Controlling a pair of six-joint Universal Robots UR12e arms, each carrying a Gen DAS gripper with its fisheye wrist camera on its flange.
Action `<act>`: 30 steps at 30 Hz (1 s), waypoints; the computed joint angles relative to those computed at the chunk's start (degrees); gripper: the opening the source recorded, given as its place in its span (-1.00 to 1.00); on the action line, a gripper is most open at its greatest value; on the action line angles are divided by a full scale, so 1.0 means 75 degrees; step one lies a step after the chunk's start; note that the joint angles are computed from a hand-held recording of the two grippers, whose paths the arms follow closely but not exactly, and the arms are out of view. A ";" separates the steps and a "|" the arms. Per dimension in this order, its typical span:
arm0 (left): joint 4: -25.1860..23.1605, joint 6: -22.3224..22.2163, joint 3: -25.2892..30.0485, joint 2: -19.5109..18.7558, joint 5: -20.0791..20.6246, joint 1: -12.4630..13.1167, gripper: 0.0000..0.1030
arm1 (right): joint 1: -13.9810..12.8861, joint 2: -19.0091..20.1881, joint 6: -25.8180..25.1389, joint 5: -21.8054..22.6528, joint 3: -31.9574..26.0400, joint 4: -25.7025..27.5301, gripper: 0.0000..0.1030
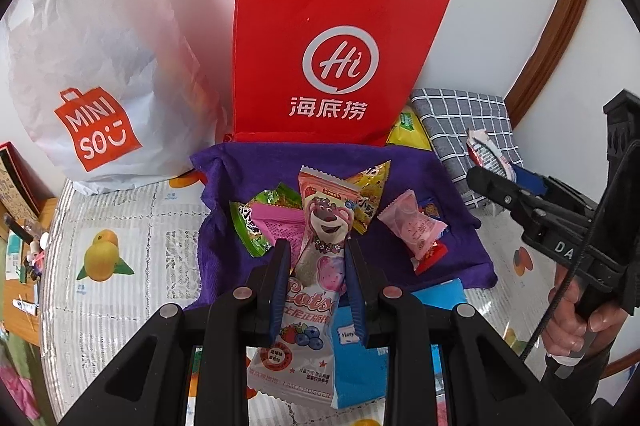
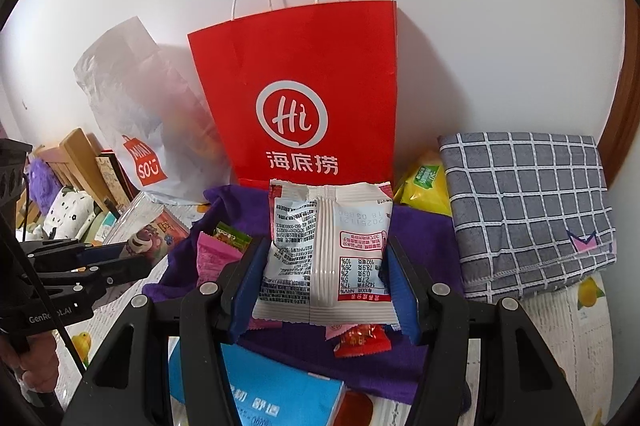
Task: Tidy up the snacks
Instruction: 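Carry the candy bar and white packet with both tools over the purple towel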
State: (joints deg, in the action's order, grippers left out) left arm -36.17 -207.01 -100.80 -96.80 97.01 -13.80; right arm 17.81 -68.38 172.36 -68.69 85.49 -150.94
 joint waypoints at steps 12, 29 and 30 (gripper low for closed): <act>0.0012 0.0145 0.0081 -0.0227 -0.0230 0.0204 -0.50 | -0.0123 0.0316 -0.0285 -0.0481 -0.0254 0.0482 0.11; 0.0020 0.0312 0.0472 -0.0677 -0.0554 0.0175 -0.50 | -0.0056 0.0696 -0.0582 -0.0709 -0.0573 0.1387 0.12; 0.0007 0.0296 0.0514 -0.0723 -0.0512 0.0158 -0.50 | -0.0048 0.0721 -0.0584 -0.0725 -0.0593 0.1443 0.12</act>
